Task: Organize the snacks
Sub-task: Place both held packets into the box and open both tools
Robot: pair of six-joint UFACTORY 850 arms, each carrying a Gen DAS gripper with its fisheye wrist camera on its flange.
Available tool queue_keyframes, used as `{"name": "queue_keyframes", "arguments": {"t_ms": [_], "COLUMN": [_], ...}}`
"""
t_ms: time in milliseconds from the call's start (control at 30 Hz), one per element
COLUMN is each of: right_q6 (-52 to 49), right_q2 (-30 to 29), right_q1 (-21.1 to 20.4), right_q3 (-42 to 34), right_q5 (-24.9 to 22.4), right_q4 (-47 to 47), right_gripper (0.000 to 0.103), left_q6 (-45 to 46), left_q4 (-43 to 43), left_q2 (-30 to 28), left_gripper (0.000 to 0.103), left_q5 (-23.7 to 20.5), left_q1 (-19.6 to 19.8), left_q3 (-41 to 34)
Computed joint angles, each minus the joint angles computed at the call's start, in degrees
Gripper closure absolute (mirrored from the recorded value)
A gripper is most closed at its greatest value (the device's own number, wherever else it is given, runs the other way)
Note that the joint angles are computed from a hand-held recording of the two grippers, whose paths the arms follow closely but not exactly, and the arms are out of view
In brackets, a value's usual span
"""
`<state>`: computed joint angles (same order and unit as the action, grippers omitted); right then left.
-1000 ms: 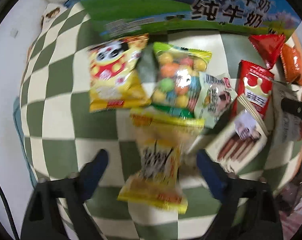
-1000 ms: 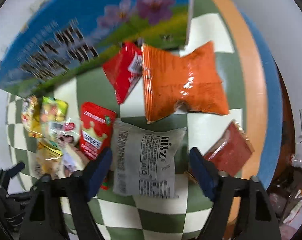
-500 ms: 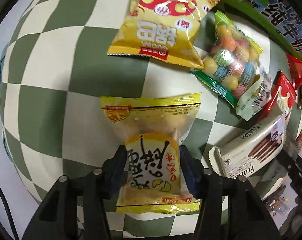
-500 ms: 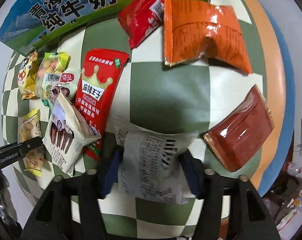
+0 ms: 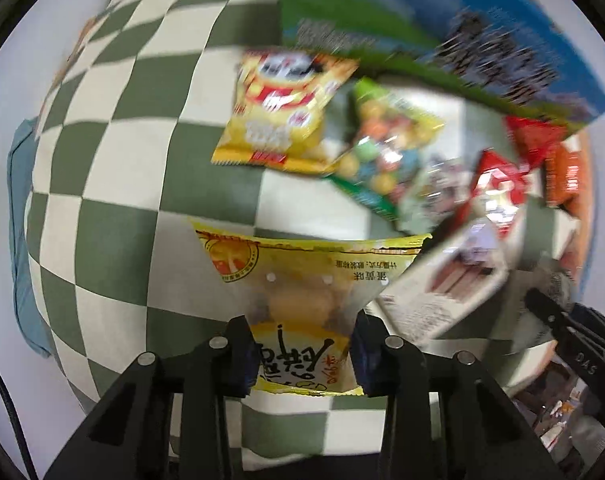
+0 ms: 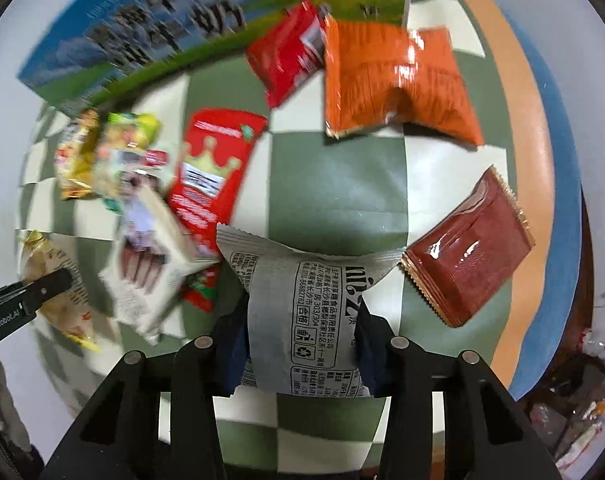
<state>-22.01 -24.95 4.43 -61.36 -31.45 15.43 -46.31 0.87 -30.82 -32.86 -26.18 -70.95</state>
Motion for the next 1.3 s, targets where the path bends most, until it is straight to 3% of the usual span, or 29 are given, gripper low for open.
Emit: {"name": "queue_keyframes", "arguments": {"t_ms": [233, 333, 567, 733, 833, 1067, 1100, 1200, 1267, 1300], "right_q6": [-11.4, -12.6, -7.5, -0.1, 2.7, 6.9, 7.4, 8.3, 8.3, 8.7], "right_q2": [3.9, 0.9, -10.9, -23.9, -30.4, -42.4, -43.8, -45.2, -44.9, -44.6], "right_q1": [-2.9, -2.9, 0.4, 4.1, 5.2, 7.6, 7.7, 7.7, 7.4, 7.3], "right_q3": [-4.3, -13.5, -34.8, -54.5, -63.8, -78.7, -80.7, -82.2, -81.8, -81.5], "right_q5": [-8.5, -11.8, -13.7, -22.3, -28.8, -38.9, -40.2, -40.6, -40.5, -40.2], "right_q4": [12.9, 16.3, 13.1, 7.0, 4.2, -0.6, -1.3, -2.2, -1.8, -2.5], "right_gripper": [0.056, 0.056, 0.056, 0.056, 0.056, 0.055, 0.05, 0.009, 0.007, 0.007], "left_q6": [4.4, 8.3, 13.7, 15.6, 16.7, 17.9, 18.0, 17.8, 17.2, 17.0], "left_q4": [-2.3, -2.1, -0.3, -0.7, -2.2, -3.4, -3.5, -3.9, -4.0, -4.1], "left_q2": [2.3, 1.4, -12.6, -27.8, -32.7, -39.3, -39.2, -36.8, -34.4, -33.9], "left_gripper": [0.069, 0.069, 0.069, 0.069, 0.069, 0.069, 0.069, 0.063, 0.053, 0.04], "left_q5": [1.7, 0.3, -12.1, -26.5, -30.7, -36.8, -36.7, -34.7, -32.1, -31.4], "left_q1": [0.5, 3.2, 9.1, 11.7, 12.8, 13.8, 13.9, 13.9, 13.9, 13.8], "left_q3": [-8.0, -14.1, -37.3, -59.3, -65.2, -73.9, -73.5, -69.2, -65.1, -64.3]}}
